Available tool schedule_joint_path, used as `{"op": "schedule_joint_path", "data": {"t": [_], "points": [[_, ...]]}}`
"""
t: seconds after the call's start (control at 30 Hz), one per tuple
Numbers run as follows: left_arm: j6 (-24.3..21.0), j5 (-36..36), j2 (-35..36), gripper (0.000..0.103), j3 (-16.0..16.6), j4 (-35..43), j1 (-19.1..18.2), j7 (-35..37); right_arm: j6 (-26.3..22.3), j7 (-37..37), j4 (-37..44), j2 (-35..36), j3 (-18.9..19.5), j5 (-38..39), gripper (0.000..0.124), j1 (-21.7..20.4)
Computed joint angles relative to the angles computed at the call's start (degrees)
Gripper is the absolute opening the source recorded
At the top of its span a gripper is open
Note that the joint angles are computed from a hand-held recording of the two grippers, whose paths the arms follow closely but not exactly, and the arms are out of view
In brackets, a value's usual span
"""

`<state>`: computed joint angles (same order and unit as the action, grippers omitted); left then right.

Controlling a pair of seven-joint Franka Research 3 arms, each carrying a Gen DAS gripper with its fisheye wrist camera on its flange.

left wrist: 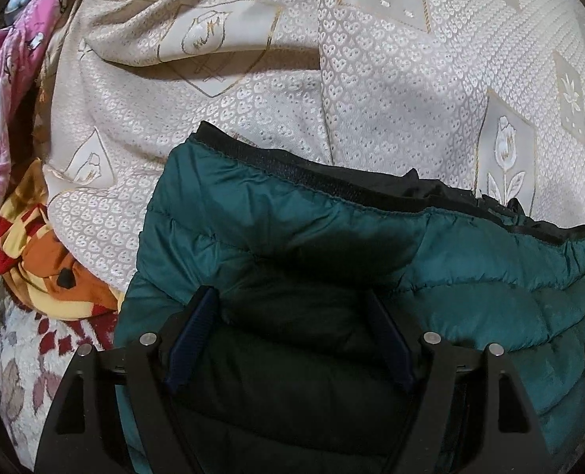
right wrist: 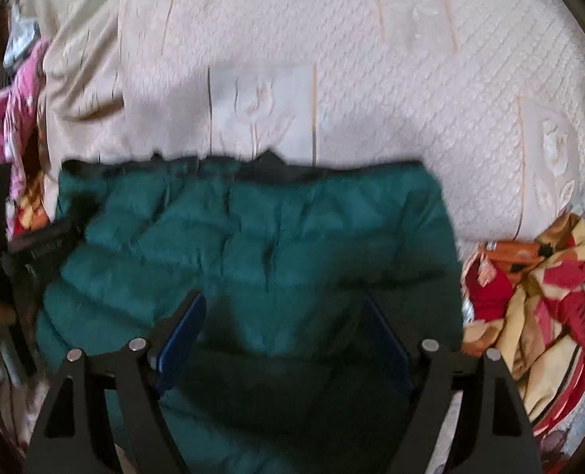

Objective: Fold large clothes

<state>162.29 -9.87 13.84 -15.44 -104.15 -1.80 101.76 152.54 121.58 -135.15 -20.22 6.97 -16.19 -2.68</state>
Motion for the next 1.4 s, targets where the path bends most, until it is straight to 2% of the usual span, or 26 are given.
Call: {"op": "schedule_joint_path", "data": {"t": [0.03,0.13,0.23,0.33,0.47,0.6,0.7,1.0,1.13,1.23,1.3,1.4], "points": [[0.3,0.3,-0.2,0.067,0.1,-0.3,-0.1,-0.2,-0.8,0.0,-0.6,0.1,0.0,0.0,0.085,-0.1],[-1.9,0.7,-1.5,0.067,0.5,-0.9,-0.2,-0.7,1.3,0.9,-1.9,1.1,-0.5,0.4,0.086,-0.4],[-3.8,-0.5,-3.6,0.067,0.8,-2.0,0.1,0.3,-1.7,1.4,-1.2,0.2,0.0,0.1,0.086,-0.2],[-3.3,-2.9,-6.7,0.067,1.4,-5.0,0.1,2.3,-1.4,2.1,-3.0,-3.1,0.2,1.1,0.086,0.7],[-1.2,-4.9,-11.0,0.067,3.0,-10.2,-0.9,4.6,-2.2,3.6,-5.4,-7.6,2.3,-0.5,0.086,-0.8],[-0.5,-6.8,-13.8,0.067,4.7,-13.5,-2.4,6.7,-5.0,5.5,-6.0,-7.0,4.0,-2.4,0.086,-2.3],[-1.1,-6.3,-14.2,0.067,5.7,-14.2,-3.2,6.6,-3.9,6.6,-6.7,-6.1,3.3,-2.5,0.089,-2.2],[-2.0,-7.6,-14.9,0.067,6.9,-14.9,-4.1,7.6,-6.9,6.5,-5.4,-7.0,2.1,-1.8,0.091,-0.5],[-1.9,-7.1,-14.9,0.067,6.9,-15.1,-4.2,6.6,-5.5,9.6,-5.8,-9.0,4.2,-4.9,0.091,-2.8],[-2.1,-6.7,-14.8,0.067,7.0,-15.1,-4.3,6.5,-7.4,11.5,-4.7,-7.5,4.7,-6.2,0.091,-4.2],[-2.7,-7.6,-14.8,0.067,7.0,-14.8,-4.3,7.2,-9.7,11.7,-3.8,-5.2,3.5,-5.2,0.091,-3.7],[-3.7,-9.7,-14.5,0.067,7.1,-14.1,-4.2,8.7,-8.1,11.4,-4.5,-4.7,1.7,-4.7,0.095,-2.7]]}}
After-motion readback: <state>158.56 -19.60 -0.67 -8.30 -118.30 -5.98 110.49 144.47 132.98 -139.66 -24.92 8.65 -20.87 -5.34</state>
